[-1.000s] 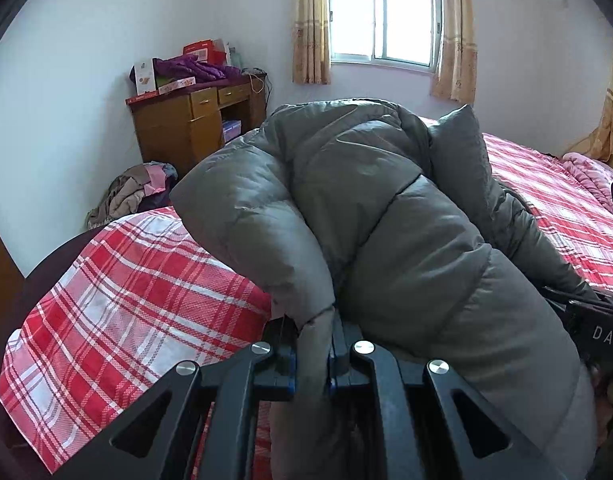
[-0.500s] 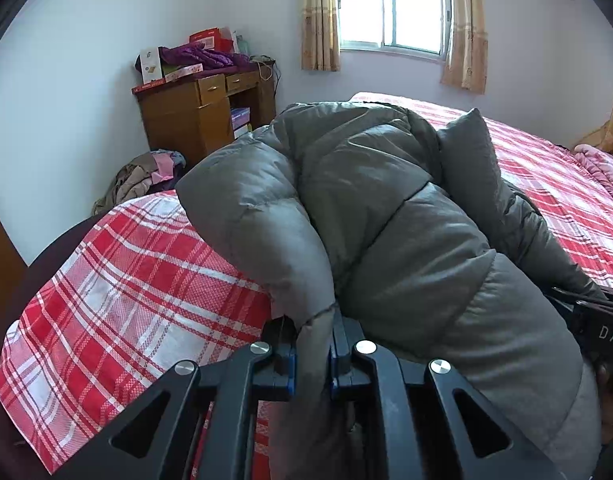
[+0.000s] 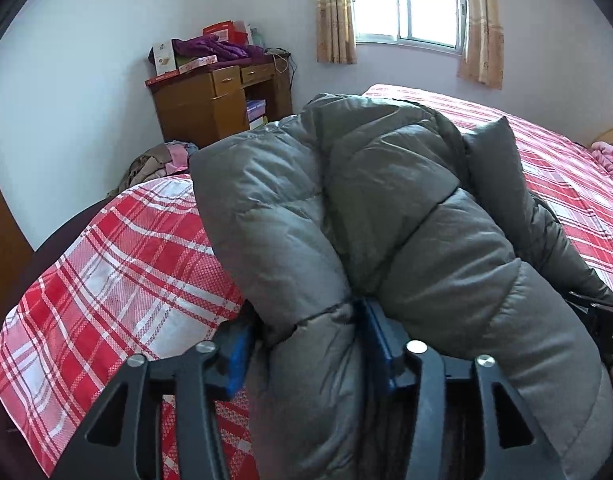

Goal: Fold large clothes
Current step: 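Hold the lifted jacket bundle with both grippers and carry it across the bed, then lower the jacket bundle onto the bed and open both grippers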

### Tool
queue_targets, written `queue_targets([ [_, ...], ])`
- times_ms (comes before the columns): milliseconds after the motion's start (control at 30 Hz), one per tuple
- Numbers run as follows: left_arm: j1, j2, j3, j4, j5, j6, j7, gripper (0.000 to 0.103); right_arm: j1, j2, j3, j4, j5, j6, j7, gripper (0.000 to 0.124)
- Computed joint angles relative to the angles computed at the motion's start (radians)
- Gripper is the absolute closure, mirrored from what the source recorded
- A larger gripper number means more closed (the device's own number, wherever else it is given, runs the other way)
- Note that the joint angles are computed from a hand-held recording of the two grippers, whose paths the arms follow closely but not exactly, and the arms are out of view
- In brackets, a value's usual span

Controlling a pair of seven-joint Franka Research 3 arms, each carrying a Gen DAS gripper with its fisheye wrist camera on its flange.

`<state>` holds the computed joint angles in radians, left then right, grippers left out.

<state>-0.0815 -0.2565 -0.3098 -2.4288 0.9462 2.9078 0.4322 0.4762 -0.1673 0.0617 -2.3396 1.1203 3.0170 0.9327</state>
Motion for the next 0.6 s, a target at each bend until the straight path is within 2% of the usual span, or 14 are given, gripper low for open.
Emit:
queue_targets([
  [200, 0.013, 0.019, -0.001, 0.006, 0.036, -0.001, -0.060, 0.030, -0.007, 0.005, 0.006, -0.010, -0.033, 0.005, 0.039, 0.089],
  [400, 0.009, 0.033, 0.008, 0.011, 0.060, 0.001, -0.083, 0.026, -0.007, 0.015, 0.005, -0.015, -0.052, 0.024, 0.067, 0.085],
  [600, 0.017, 0.043, 0.010, 0.013, 0.125, 0.008, -0.163, 0.019, -0.005, 0.024, -0.002, -0.018, -0.026, 0.025, 0.054, 0.077],
])
